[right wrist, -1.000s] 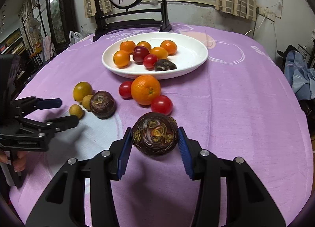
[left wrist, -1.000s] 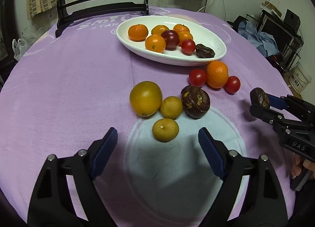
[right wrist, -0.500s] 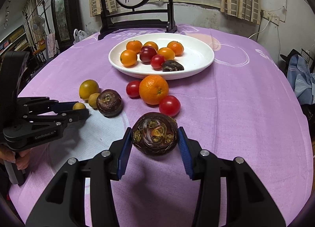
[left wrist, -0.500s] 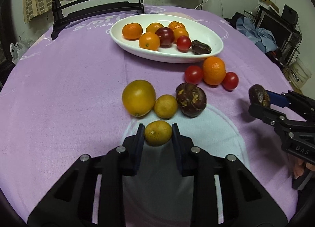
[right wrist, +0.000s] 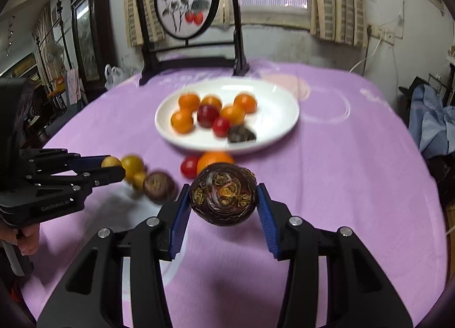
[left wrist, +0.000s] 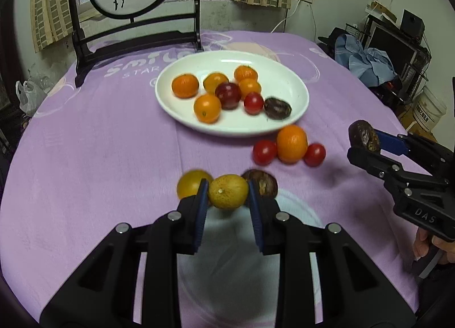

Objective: Organize fruits
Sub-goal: 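Carry both fruits over the white plate and open both tools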

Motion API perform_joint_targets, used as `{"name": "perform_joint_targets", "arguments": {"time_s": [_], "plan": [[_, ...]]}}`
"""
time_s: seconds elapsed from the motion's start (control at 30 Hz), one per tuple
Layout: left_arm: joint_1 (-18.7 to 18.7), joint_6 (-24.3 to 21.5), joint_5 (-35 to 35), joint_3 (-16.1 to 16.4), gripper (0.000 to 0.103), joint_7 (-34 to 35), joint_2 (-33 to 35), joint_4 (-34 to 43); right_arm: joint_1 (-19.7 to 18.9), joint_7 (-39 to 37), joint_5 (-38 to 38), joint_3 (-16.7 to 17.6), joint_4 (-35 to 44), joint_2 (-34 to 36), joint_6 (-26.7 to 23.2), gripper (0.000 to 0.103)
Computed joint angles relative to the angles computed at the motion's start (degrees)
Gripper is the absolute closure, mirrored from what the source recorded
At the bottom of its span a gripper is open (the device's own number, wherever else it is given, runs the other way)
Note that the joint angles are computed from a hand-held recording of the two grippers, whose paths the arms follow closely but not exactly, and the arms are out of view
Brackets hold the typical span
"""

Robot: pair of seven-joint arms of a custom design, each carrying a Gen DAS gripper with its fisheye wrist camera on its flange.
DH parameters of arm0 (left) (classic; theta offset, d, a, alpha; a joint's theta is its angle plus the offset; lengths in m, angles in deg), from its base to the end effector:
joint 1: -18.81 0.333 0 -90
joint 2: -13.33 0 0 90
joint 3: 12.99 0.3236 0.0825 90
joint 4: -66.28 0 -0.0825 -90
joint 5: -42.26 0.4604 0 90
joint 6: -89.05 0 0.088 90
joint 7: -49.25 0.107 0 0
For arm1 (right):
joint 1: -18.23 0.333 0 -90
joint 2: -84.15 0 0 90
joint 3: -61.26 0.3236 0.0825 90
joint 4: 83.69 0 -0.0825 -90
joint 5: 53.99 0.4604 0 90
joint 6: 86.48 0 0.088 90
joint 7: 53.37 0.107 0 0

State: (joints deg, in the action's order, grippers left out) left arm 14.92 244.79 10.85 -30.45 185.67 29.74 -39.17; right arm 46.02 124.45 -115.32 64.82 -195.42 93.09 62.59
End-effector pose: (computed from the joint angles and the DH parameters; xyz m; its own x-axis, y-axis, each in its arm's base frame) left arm 0.6958 -0.2354 0.4102 -0.6660 -0.7437 0.0581 -0.5857 0.4731 -0.6581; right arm 0.5829 0.3746 0.4149 -0.1422 -0.9873 -0.0706 -0.6411 0.1462 -0.7534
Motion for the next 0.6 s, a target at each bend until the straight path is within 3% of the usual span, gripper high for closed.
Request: {"name": "perform_joint_targets", "arguments": {"time_s": [0.17,0.3,0.4,0.6], "plan": [[-1.71,1.03,3.49,0.61,0.075,-5.16,4.2,6.9,-0.58,-3.12,-0.6,-1.02,4.3,2.11,-0.62,0.057],[-4.7,0.7,10.4,2.55,0.075,-14.07,10.29,14.94,-1.01,-4.69,1.27,-2.75,9.57,6.65,0.13,0.057],[-7.67,-1.92,17.27,4.79,0.075,-22.24,16.24,22.84,-1.07,-7.83,5.41,-4.05,13.92,10.8,-1.19,0.057],[-8.73,-4.39,23.76,5.21,0.075,-30.23,23.33,31.9,-1.08,-13.93,14.2,-6.5,19.08,16.35,-1.84,0.057]]}}
